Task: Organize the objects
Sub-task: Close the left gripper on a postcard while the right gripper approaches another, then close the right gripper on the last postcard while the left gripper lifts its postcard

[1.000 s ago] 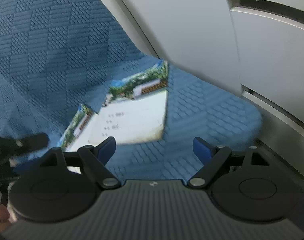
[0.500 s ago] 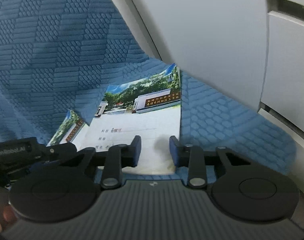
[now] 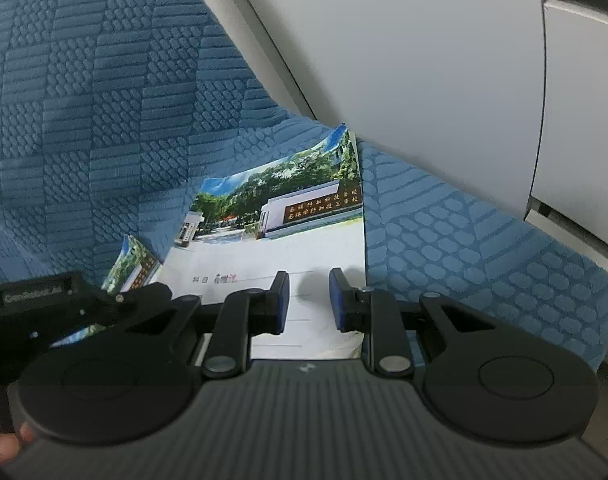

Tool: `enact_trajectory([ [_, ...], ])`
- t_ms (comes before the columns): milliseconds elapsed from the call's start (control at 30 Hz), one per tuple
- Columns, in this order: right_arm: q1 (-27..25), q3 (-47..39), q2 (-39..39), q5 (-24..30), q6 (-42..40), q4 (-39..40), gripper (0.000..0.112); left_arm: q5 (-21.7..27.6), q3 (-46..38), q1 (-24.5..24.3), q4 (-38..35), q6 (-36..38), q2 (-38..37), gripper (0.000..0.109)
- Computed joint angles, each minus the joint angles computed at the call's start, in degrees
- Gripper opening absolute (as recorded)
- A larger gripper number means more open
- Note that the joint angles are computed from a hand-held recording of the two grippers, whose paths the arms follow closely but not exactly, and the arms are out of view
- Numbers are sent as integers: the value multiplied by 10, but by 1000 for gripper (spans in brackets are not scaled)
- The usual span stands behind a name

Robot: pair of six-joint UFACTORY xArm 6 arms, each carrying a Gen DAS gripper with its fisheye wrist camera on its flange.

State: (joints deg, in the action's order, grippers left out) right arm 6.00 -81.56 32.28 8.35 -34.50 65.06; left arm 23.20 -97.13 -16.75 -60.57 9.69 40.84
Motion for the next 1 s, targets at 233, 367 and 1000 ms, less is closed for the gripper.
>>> enact_trajectory([
  [233, -23, -7, -15, 58, -109, 198, 27, -25, 36, -2, -138, 35, -18, 2],
  [367, -47, 2, -30, 114, -165, 302, 28, -49, 55, -13, -186, 68, -37, 2],
  [1000, -93, 93, -77, 343, -34, 351, 85, -150, 156, -71, -158, 51, -137, 2],
])
